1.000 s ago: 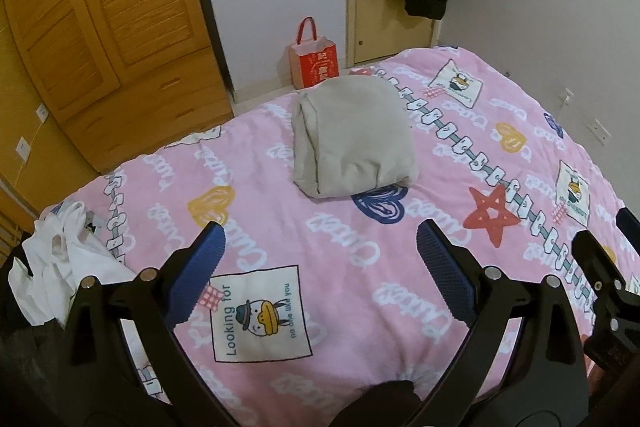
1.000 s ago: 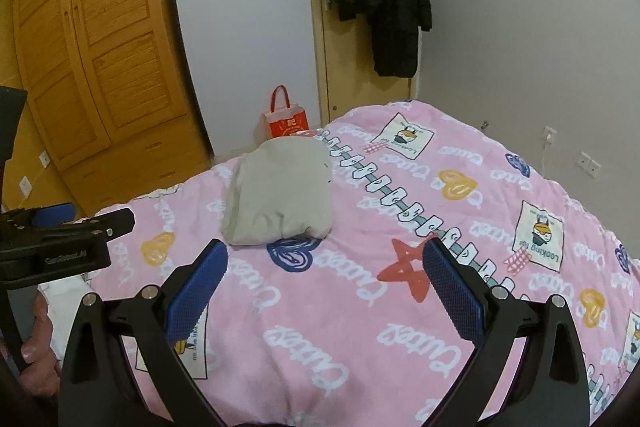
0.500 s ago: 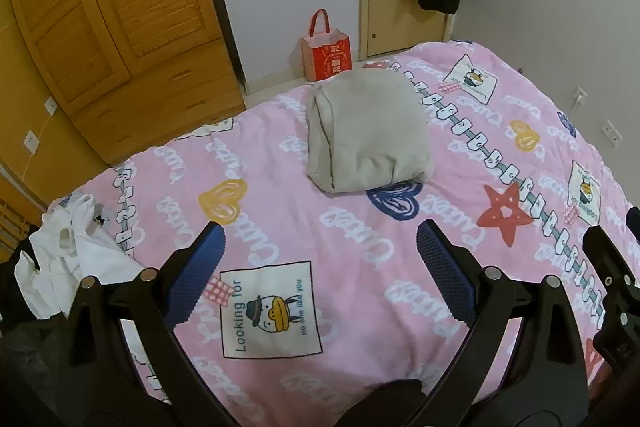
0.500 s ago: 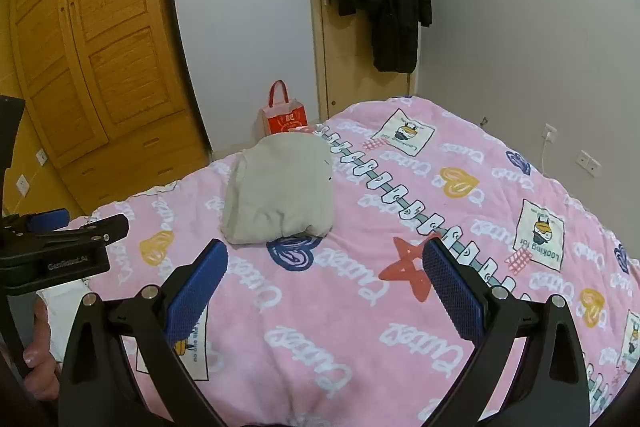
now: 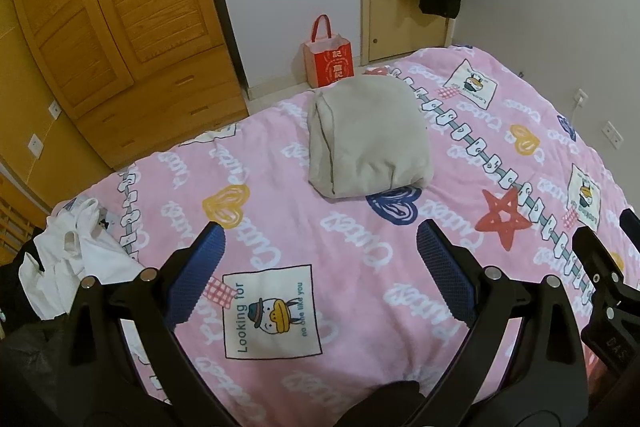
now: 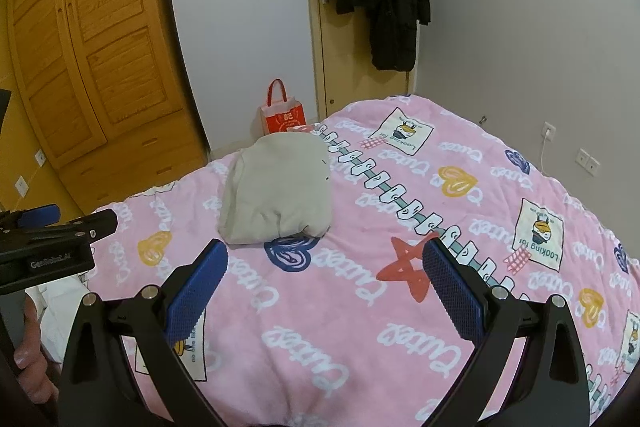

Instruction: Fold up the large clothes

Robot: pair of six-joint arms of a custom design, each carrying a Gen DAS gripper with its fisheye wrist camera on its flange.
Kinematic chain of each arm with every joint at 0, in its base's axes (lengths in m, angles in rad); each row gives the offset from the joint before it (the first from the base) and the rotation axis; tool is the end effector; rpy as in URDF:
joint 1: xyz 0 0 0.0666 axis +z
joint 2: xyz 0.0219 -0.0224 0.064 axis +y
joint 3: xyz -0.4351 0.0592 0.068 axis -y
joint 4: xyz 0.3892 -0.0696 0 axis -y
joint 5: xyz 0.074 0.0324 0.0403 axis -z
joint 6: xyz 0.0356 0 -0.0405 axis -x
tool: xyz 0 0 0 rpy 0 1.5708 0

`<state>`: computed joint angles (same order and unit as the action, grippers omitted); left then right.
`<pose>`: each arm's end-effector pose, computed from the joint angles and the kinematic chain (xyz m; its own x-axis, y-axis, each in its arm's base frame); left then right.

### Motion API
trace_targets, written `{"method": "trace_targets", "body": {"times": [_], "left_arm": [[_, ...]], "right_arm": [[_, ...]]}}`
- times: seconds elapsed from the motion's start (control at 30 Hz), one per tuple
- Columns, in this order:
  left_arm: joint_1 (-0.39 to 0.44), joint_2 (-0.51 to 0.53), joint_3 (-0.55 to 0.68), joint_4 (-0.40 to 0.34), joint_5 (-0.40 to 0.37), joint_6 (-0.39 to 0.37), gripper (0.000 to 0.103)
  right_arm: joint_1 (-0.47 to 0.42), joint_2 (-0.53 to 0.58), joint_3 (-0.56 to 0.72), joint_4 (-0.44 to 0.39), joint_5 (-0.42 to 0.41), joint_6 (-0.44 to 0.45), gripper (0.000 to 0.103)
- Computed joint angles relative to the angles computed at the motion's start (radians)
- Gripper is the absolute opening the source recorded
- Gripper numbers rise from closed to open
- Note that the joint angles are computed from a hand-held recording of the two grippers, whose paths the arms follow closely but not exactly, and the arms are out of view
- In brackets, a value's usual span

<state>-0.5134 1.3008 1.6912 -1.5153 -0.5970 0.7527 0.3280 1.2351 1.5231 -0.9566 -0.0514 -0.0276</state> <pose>0.3369 -0.1675 0.6228 -0.7069 -0.2505 -0.6615 -0.3949 0.9156 0.0754 0.3799 0.1308 0.6063 -0.5966 -0.1739 -0.7835 -0.3436 0.9376 0.0535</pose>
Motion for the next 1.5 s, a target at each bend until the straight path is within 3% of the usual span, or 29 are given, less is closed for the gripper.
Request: {"method": "trace_targets", "body": {"times": [0.6, 1.03, 1.5], "left_arm": [[0.005, 0.008, 0.029, -0.032, 0.012, -0.003, 0.094], [0.016, -0.002, 0.024, -0.023, 0.041, -0.028, 0.094], [0.015, 0.005, 0.018, -0.014, 0.015, -0.053, 0.097]], "right_arm": [[0.009, -0.004, 0.025, -0.030, 0.077, 0.017, 0.095], [0.010, -0.005, 0.031, -0.041, 0.081, 0.015, 0.095], [0.022, -0.005, 0.048, -0.068, 0.090, 0.024, 0.095]]}}
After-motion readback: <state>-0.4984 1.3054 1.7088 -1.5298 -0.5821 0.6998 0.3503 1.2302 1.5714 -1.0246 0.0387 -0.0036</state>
